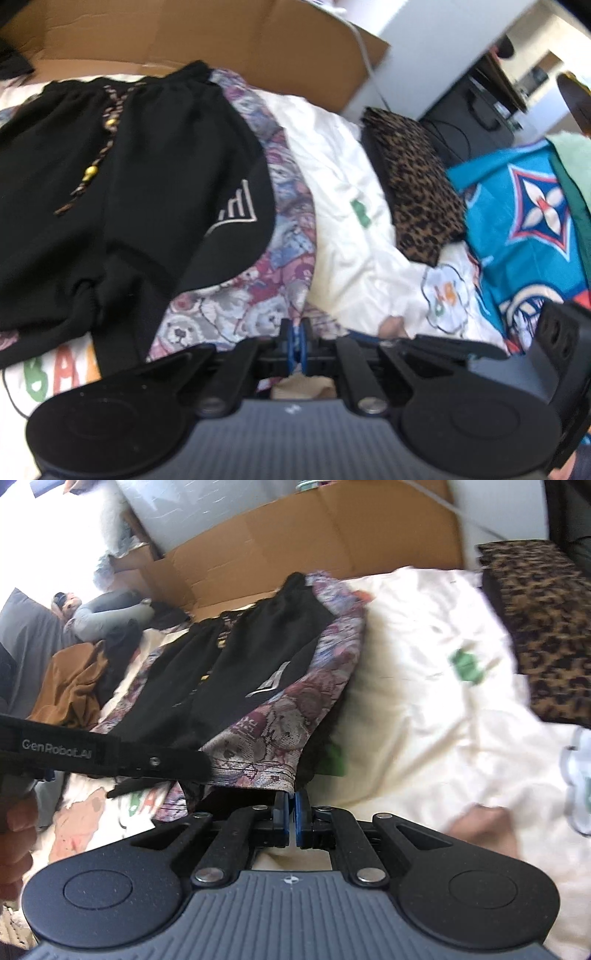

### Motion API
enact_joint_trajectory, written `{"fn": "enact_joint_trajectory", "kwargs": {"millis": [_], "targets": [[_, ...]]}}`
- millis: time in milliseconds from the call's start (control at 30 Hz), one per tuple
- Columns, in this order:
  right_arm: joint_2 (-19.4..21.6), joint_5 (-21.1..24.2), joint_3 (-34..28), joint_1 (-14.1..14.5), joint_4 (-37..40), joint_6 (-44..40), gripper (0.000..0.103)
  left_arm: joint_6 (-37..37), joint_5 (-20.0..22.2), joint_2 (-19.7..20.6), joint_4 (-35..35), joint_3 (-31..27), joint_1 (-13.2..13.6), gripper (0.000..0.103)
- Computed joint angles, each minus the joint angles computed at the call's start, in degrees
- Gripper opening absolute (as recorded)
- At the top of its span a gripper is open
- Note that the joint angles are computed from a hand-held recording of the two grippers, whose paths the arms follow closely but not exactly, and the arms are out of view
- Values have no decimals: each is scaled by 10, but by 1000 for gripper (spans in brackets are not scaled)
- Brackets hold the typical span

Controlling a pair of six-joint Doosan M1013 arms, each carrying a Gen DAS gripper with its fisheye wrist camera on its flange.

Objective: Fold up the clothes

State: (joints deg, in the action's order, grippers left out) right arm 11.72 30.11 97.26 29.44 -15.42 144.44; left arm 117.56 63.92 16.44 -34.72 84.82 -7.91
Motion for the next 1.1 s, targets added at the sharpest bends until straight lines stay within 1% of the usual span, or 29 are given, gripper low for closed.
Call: {"fn": "enact_joint_trajectory", "kwargs": {"millis": [233, 433, 567, 667, 833, 933, 967, 1000, 1033, 1067, 1100], "targets": [[-31, 51, 31, -3, -68, 100, 1, 2, -3, -7, 27, 1, -7, 12], [-45, 75, 50, -21, -100, 147, 0, -45, -15, -4, 78, -3, -4, 16], [-45, 84, 61, -33, -92, 136, 0, -77, -19, -1, 106, -2, 1, 17], [-42, 80, 68, -39, -82, 118, 1, -91, -18, 1, 123, -1, 5, 17], [-41, 76, 76, -46, -48, 87, 2, -114, -17, 6, 169, 5, 8, 22], [-45, 77, 83, -51, -29, 85, 3, -127, -17, 7, 188, 9, 10, 28], [-47, 74, 86, -53, -27, 87, 3, -134, -18, 6, 192, 12, 12, 36], [-50, 73, 90, -54, -30, 95, 3, -140, -17, 6, 194, 14, 14, 48], [-53, 72, 92, -55, -34, 106, 3, -147, -16, 6, 194, 16, 15, 54], [-55, 71, 94, -57, -37, 114, 3, -151, -13, 6, 195, 19, 17, 59], [-58, 68, 96, -59, -39, 124, 3, -152, -10, 5, 196, 21, 18, 59]]}}
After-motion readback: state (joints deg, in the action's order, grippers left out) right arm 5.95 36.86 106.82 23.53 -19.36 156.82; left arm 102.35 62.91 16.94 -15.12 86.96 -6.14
